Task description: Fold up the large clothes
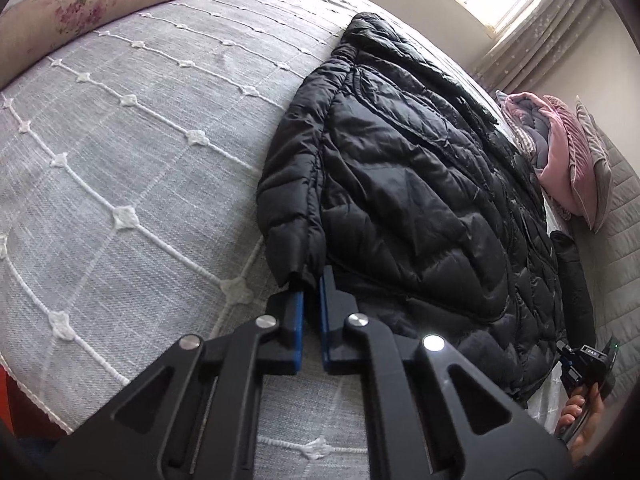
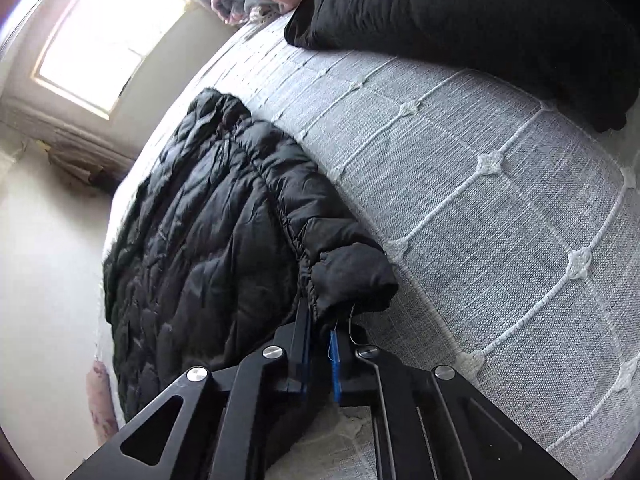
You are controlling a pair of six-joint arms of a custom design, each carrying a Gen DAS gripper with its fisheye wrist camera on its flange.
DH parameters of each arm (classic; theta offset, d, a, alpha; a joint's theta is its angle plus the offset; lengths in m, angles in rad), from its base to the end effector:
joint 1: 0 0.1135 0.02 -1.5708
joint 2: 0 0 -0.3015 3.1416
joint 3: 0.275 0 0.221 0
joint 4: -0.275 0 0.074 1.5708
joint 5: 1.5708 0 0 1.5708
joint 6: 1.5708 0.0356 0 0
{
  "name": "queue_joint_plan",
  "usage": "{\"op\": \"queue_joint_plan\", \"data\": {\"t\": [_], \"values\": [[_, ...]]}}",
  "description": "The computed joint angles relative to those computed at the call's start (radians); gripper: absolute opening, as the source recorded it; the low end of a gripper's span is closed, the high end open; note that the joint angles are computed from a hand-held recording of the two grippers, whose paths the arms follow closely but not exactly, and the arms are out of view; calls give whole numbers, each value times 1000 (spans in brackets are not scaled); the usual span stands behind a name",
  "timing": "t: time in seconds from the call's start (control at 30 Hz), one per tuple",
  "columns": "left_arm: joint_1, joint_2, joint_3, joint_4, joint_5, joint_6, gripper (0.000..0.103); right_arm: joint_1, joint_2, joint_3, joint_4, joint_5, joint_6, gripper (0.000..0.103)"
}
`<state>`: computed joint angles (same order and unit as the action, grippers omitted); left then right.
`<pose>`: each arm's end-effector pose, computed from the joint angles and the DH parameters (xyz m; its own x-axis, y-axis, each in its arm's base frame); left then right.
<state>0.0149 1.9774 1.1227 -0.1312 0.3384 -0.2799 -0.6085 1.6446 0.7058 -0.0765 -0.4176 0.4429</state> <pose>0.3837 -0.0061 0.1797 -0.8480 -0.2732 -0.4542 -0.0677 0.9057 -0.4186 0.2318 -0.1439 0.1875 -0.4811 0.8126 -0.3288 0.6123 0.5799 0.5373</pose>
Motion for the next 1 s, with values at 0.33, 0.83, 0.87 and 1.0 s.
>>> {"op": "queue_joint_plan", "data": {"t": [0.33,0.83,0.87,1.0], "values": [[-5,-51,-73,55,-47,-14,5,-39,-36,-47,55,-76,26,5],[172,-453,-437,121,111,-17,2,-365,-312,-231,-98,-490,-185,4],[189,-510,-467,103,120,2,2,-413,-370,-231,-188,-521,-256,4],[242,-703,-533,46,107,83,2,-646,-439,-226,-579,-626,-683,4]]}}
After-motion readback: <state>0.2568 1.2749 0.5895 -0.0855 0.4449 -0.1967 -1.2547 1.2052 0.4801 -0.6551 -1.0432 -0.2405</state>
